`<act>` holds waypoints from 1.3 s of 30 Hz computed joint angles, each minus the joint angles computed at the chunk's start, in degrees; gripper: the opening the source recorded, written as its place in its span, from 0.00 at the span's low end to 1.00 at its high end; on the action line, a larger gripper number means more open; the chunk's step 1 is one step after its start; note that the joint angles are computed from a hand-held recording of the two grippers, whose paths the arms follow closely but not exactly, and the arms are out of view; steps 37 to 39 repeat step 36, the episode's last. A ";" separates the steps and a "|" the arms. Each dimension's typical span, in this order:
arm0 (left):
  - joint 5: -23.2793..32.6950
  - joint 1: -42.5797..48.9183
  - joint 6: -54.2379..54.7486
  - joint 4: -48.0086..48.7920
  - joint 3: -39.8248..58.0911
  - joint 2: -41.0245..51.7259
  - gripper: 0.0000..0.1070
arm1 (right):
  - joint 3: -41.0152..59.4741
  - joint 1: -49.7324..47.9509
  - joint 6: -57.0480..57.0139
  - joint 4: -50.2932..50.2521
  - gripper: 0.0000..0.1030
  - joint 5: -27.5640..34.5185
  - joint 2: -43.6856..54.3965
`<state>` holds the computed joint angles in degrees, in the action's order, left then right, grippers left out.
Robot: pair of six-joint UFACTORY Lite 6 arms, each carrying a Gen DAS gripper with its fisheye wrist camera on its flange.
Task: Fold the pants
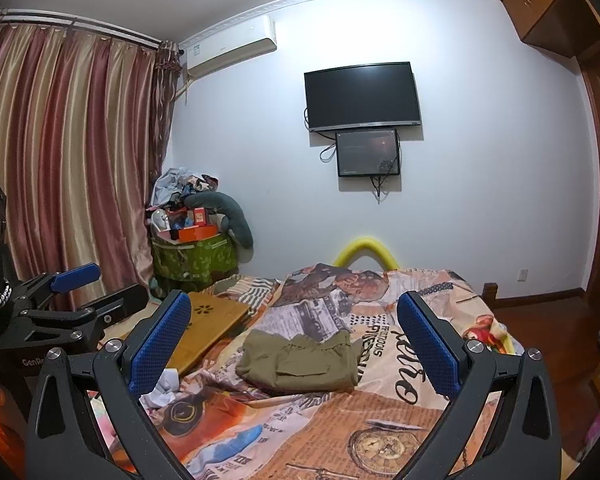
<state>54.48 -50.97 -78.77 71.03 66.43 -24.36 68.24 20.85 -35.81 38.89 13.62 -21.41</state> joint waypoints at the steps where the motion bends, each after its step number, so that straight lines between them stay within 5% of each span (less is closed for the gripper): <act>1: -0.21 0.08 0.00 -0.14 -0.03 -0.01 0.96 | -0.01 -0.15 -0.22 0.34 0.99 0.09 0.01; 39: -4.55 2.34 4.22 -4.80 1.05 0.81 0.96 | 0.17 -1.62 3.53 -2.18 0.99 0.90 -0.36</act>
